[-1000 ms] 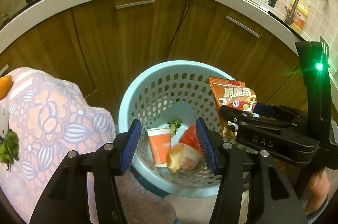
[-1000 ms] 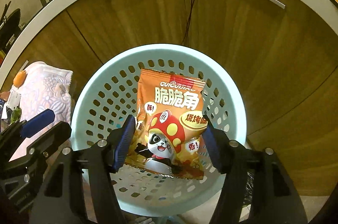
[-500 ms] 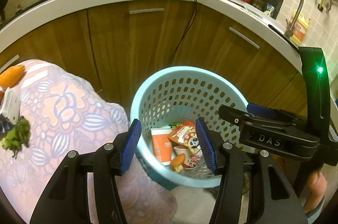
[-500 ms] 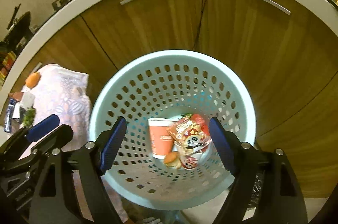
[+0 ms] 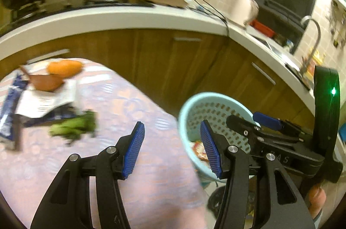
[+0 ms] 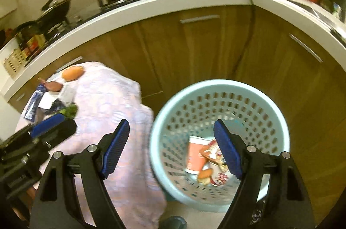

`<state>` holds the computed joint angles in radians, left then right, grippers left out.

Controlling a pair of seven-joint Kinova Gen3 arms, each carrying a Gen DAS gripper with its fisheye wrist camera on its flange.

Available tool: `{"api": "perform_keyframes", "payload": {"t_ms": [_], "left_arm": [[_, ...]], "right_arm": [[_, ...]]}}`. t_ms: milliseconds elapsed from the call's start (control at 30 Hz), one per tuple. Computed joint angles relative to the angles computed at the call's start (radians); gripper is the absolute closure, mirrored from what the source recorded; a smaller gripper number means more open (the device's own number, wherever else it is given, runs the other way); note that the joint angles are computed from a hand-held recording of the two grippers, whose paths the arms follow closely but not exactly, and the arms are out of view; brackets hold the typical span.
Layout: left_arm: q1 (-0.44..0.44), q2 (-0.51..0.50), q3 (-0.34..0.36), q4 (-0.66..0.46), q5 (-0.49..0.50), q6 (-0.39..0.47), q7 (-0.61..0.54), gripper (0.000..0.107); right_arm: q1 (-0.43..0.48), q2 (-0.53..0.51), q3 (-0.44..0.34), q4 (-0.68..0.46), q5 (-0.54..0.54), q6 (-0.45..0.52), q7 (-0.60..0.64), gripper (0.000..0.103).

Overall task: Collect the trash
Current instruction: 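Move both tools back over the table toward the milk cartons and vegetable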

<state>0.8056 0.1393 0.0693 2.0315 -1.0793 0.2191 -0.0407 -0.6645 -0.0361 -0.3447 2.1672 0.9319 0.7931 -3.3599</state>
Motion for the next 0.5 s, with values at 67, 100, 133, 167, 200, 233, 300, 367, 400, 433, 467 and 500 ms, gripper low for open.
{"api": "perform_keyframes", "payload": {"t_ms": [67,100,133,167,200,233,300,367,400,433,467,500], "left_arm": [[-0.011,-0.044,-0.018,0.036,-0.036,-0.002,0.05,0.055],[-0.021,-0.066,-0.02,0.055,-0.064,0.0,0.087,0.055],[-0.034,-0.092,-0.022,0.076,-0.095,0.006,0.124,0.055],[-0.052,-0.115,-0.02,0.094,-0.111,0.009,0.145,0.055],[-0.071,-0.134,-0.017,0.109,-0.114,0.01,0.15,0.055],[-0.091,-0.152,-0.014,0.123,-0.114,0.013,0.152,0.055],[-0.137,-0.195,-0.013,0.159,-0.115,0.024,0.161,0.054],[-0.184,-0.229,-0.014,0.189,-0.115,0.019,0.171,0.049],[-0.21,-0.247,-0.019,0.206,-0.112,0.013,0.169,0.049],[-0.228,-0.259,-0.028,0.218,-0.097,0.002,0.151,0.049],[-0.243,-0.272,-0.047,0.229,-0.067,-0.008,0.117,0.049],[-0.251,-0.28,-0.067,0.235,-0.032,-0.017,0.08,0.049]], "right_arm": [[-0.013,0.025,-0.007,-0.032,0.008,0.006,0.014,0.027],[-0.022,0.039,-0.007,-0.046,0.014,0.012,0.016,0.027],[-0.034,0.056,-0.008,-0.067,0.021,0.02,0.022,0.027],[-0.05,0.068,-0.008,-0.081,0.027,0.03,0.02,0.027],[-0.062,0.083,-0.003,-0.097,0.033,0.032,0.023,0.027],[-0.075,0.099,0.002,-0.113,0.04,0.031,0.025,0.027],[-0.102,0.134,0.016,-0.143,0.058,0.026,0.027,0.027],[-0.133,0.173,0.032,-0.177,0.074,0.025,0.037,0.027],[-0.149,0.193,0.04,-0.195,0.08,0.025,0.045,0.027],[-0.164,0.208,0.05,-0.207,0.087,0.021,0.049,0.027],[-0.18,0.229,0.059,-0.225,0.097,0.017,0.057,0.027],[-0.196,0.25,0.068,-0.245,0.106,0.015,0.067,0.027]]}}
